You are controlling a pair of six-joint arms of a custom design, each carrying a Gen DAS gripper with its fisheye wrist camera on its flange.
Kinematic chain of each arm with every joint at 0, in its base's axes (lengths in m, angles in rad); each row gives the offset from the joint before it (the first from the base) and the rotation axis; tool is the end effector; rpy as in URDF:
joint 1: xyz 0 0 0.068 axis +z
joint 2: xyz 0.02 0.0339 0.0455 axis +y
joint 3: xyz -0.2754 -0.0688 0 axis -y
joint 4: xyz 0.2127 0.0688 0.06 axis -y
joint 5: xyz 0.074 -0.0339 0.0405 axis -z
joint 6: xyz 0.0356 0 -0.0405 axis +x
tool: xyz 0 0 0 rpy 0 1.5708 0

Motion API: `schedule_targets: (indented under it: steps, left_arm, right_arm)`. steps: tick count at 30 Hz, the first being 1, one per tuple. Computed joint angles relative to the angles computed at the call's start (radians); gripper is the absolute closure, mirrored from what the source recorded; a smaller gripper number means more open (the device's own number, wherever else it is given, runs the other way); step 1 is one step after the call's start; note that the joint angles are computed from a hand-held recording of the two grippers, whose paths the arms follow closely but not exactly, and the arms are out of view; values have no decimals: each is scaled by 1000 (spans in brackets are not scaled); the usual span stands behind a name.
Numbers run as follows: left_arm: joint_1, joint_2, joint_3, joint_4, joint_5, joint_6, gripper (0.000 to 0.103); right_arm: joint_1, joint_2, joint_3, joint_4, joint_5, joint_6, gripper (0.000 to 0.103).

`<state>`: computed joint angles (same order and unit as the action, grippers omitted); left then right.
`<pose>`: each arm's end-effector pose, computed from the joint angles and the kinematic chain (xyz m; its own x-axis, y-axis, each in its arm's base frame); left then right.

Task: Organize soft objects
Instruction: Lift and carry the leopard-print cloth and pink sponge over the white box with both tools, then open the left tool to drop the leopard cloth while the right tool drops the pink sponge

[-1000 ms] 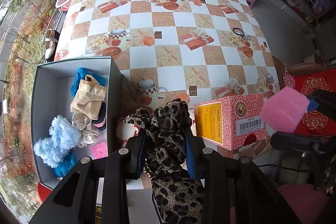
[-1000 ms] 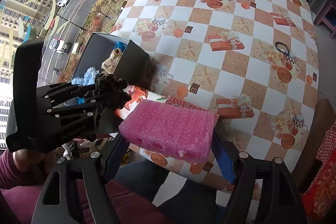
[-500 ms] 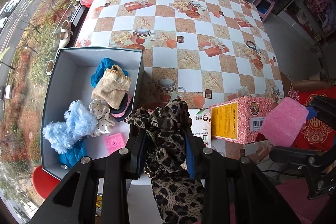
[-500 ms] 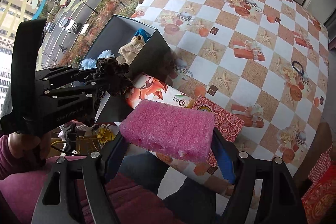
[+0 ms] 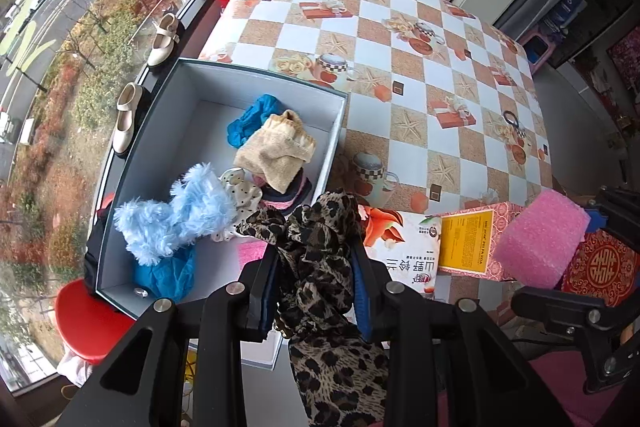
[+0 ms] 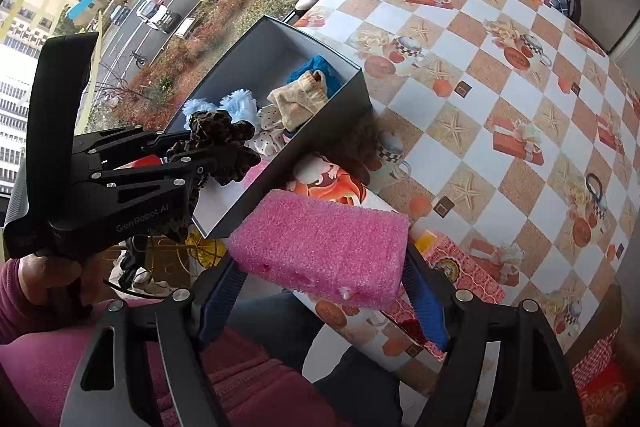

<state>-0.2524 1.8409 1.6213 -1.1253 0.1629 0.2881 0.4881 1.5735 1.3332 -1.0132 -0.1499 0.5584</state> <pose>0.3264 -0.0901 0.2848 -0.8248 0.5023 -0.2597 0.5381 0.8383 -0.0879 0.2410 0.1340 0.2928 -0.9792 0.0733 -0.1894 0.0164 0.9582 0.2856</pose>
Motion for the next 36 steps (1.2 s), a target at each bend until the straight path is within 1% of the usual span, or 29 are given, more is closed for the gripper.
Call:
schedule_targets:
  steps: [9, 19, 25, 29, 36]
  left_arm:
    - [105, 62, 54, -8, 8, 2, 69]
    - [180, 160, 115, 0, -2, -17, 69]
    - [207, 232, 176, 3, -12, -27, 69]
    - [217, 275, 213, -3, -9, -34, 69]
    - [226, 329, 261, -16, -1, -37, 69]
  right_arm:
    - [20, 209, 246, -42, -12, -70, 26]
    - [16, 442, 548, -148, -34, -129, 26]
    - [3, 598, 783, -246, -33, -151, 26]
    - [1, 709, 956, -330, -29, -165, 26]
    - [-3, 872, 1220, -472, -31, -176, 26]
